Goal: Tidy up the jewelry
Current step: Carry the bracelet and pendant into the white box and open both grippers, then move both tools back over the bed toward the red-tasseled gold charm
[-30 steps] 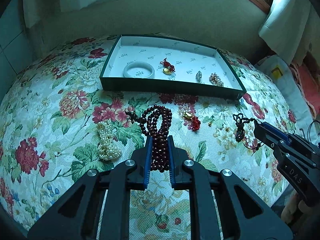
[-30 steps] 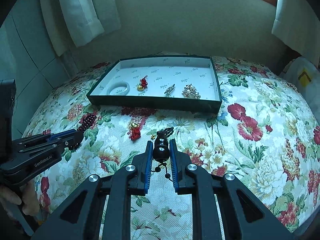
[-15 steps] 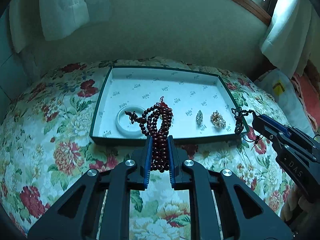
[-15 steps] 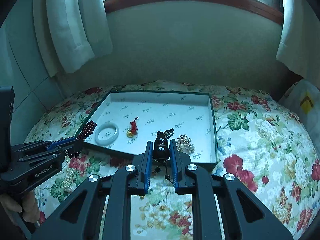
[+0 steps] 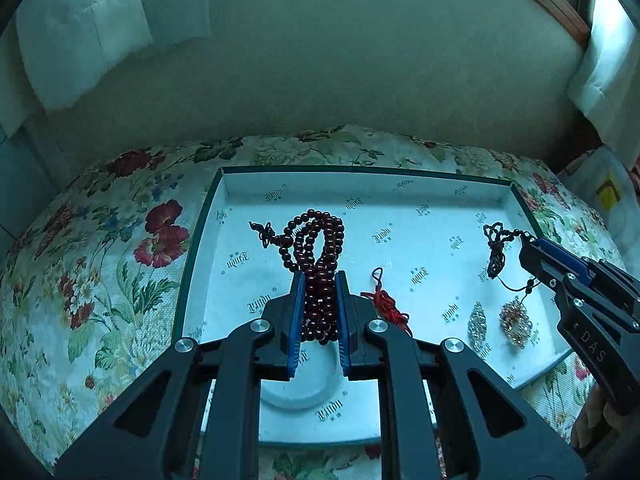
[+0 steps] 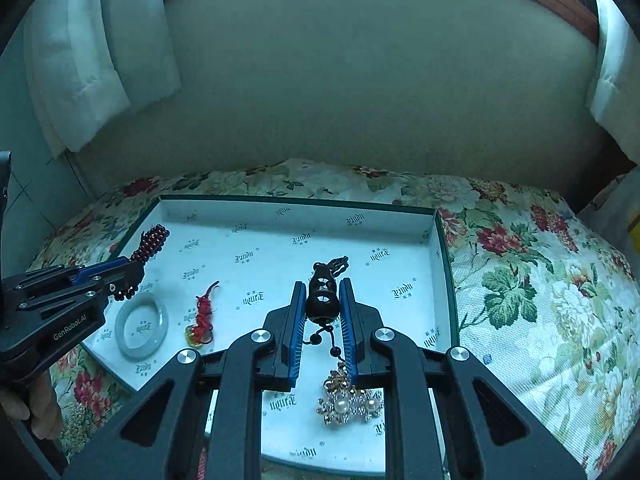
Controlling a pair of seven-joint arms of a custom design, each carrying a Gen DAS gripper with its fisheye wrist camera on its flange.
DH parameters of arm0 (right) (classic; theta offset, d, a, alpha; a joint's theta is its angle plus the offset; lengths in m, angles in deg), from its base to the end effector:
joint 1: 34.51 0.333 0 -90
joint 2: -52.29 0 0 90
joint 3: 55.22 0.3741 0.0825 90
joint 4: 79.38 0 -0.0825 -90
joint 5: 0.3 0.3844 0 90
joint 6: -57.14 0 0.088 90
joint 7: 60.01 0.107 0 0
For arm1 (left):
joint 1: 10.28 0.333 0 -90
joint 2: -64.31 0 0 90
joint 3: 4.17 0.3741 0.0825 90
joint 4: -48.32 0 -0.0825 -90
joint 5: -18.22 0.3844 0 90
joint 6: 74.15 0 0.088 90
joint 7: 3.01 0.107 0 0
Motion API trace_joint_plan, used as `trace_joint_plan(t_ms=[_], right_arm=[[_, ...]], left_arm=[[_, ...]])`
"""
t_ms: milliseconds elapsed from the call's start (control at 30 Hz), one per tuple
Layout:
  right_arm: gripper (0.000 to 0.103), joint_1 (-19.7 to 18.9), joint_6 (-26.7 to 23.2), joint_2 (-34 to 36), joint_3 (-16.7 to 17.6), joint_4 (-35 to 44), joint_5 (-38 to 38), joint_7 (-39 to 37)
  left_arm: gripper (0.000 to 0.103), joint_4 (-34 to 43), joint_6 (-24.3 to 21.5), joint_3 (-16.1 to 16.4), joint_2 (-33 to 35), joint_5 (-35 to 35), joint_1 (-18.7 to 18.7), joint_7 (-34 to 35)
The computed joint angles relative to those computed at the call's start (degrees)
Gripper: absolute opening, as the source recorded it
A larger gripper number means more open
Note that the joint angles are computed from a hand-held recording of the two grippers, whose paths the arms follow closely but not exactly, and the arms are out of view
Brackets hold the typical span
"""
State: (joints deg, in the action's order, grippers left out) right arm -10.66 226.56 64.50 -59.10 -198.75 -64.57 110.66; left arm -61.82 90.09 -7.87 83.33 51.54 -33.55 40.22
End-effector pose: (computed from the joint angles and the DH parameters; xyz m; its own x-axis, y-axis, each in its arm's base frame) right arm 0.5538 0.2678 0.4284 0.0255 -0.9971 -0.0721 -0.7122 0.0325 -0.7013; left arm 0.5923 -0.3306 0.4380 -0.1756 -0.9828 0.0579 -0.7816 0.1034 -0.6151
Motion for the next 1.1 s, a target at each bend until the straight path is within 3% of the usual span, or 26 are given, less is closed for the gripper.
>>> trace_joint_plan(t_ms=[267,433,467,533,567,600,633,700,833,1100], right_arm=[[0.017,-0.34,-0.63,3.98,-0.17,1.93,9.76,-9.08],[0.018,0.7,0.03,4.56,-1.6,1.51,15.25,-13.27],[0.018,0.98,0.03,4.52,-1.92,1.41,15.97,-13.8],[0.026,1.75,0.28,4.5,-2.8,1.4,16.51,-14.14],[0.032,2.25,0.29,4.33,-3.35,1.3,16.37,-13.96],[0.045,2.97,0.46,4.08,-4.22,1.2,15.5,-12.99],[0.049,3.72,0.62,3.86,-5.13,1.18,14.14,-11.63],[0.049,4.36,0.03,3.12,-5.69,1.1,11.98,-9.94],[0.049,4.2,0.26,0.87,-5.29,0.04,7.21,-5.46],[0.049,1.62,-0.87,-4.73,-0.68,-3.82,-1.11,2.21]], left_arm=[[0.015,4.93,-3.89,-1.41,5.02,-5.08,1.3,5.33],[0.032,4.82,-3.78,-0.12,5.4,-5.27,0.36,5.04],[0.039,4.78,-3.68,0.09,5.41,-5.08,0.2,5.01],[0.05,4.44,-3.02,0.74,5.2,-4.36,-0.27,4.39],[0.054,4.41,-2.87,0.81,5.15,-4.23,-0.32,4.31],[0.055,4.2,-2.58,0.79,5.04,-4.22,-0.28,4.23],[0.056,4.03,-2.48,0.74,4.91,-4.36,-0.2,4.15],[0.062,3.46,-2.17,0.55,4.42,-4.81,0.01,3.91],[0.062,1.26,-1.28,0.34,2.52,-5.06,0.22,3.47],[0.063,-4.59,-0.88,-0.42,-2.85,-3.5,0.61,0.97]])
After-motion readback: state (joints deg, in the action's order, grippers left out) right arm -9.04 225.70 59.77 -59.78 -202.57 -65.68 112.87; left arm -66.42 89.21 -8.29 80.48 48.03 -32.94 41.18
